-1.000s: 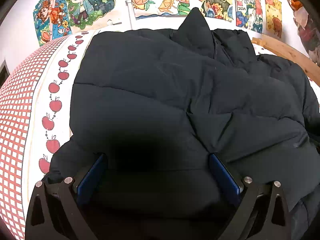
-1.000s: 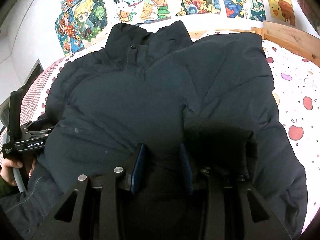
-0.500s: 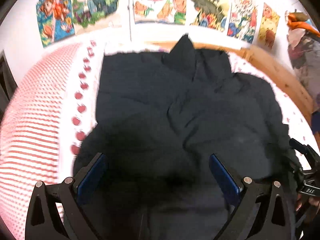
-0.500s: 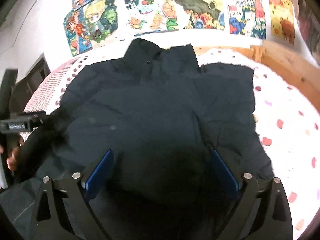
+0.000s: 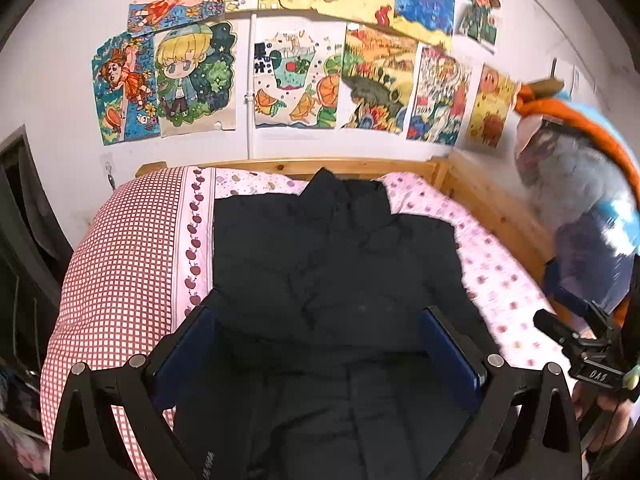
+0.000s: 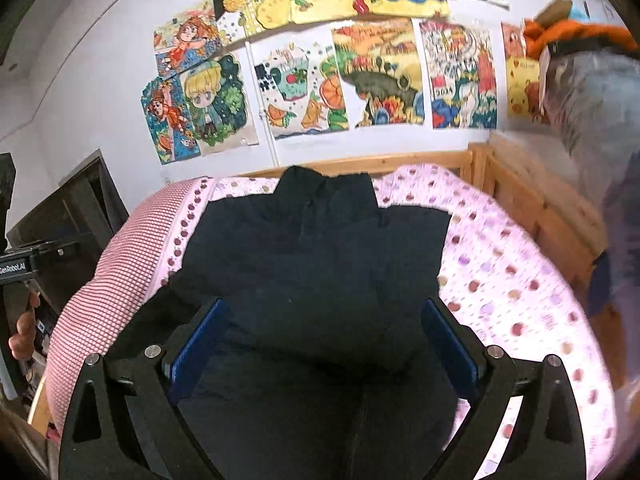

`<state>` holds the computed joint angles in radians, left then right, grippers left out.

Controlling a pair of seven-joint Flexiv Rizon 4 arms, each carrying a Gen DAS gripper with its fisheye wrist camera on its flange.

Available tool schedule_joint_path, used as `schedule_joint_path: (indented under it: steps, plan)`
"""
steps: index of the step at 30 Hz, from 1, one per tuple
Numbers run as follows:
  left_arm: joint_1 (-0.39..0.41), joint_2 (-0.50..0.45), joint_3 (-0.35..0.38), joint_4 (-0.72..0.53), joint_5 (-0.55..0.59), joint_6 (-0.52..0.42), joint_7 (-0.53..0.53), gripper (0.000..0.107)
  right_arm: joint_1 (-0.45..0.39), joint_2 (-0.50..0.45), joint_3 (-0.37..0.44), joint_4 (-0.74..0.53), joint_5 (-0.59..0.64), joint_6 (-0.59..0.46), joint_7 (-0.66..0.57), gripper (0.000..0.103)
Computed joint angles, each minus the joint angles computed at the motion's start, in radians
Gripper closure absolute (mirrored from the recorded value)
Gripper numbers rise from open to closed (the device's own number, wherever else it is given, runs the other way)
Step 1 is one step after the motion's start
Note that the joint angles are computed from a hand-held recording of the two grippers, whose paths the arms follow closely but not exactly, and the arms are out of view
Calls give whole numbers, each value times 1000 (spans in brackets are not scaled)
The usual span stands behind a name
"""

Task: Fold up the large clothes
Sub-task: 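Release the jacket and raise both tools away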

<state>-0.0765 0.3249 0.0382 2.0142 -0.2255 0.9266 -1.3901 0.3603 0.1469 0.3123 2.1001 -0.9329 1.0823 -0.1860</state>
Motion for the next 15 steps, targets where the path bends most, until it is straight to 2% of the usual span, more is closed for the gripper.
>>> schedule_joint_path:
  steps: [3, 7, 11, 15]
  plan:
    - [12, 14, -9, -45, 10, -47, -29, 4, 45, 20, 14, -85, 132, -113, -149, 8]
    - [37, -3, -29, -128, 61, -65, -59, 4, 75, 16, 19, -187, 233, -183, -258, 7]
    - [54, -65, -50, -240, 105, -88, -75, 4, 94, -32, 2, -317, 305, -245, -373, 7]
    - [59, -167, -68, -349, 146, -58, -97, 4, 106, -115, -28, -454, 310, -318, -446, 7]
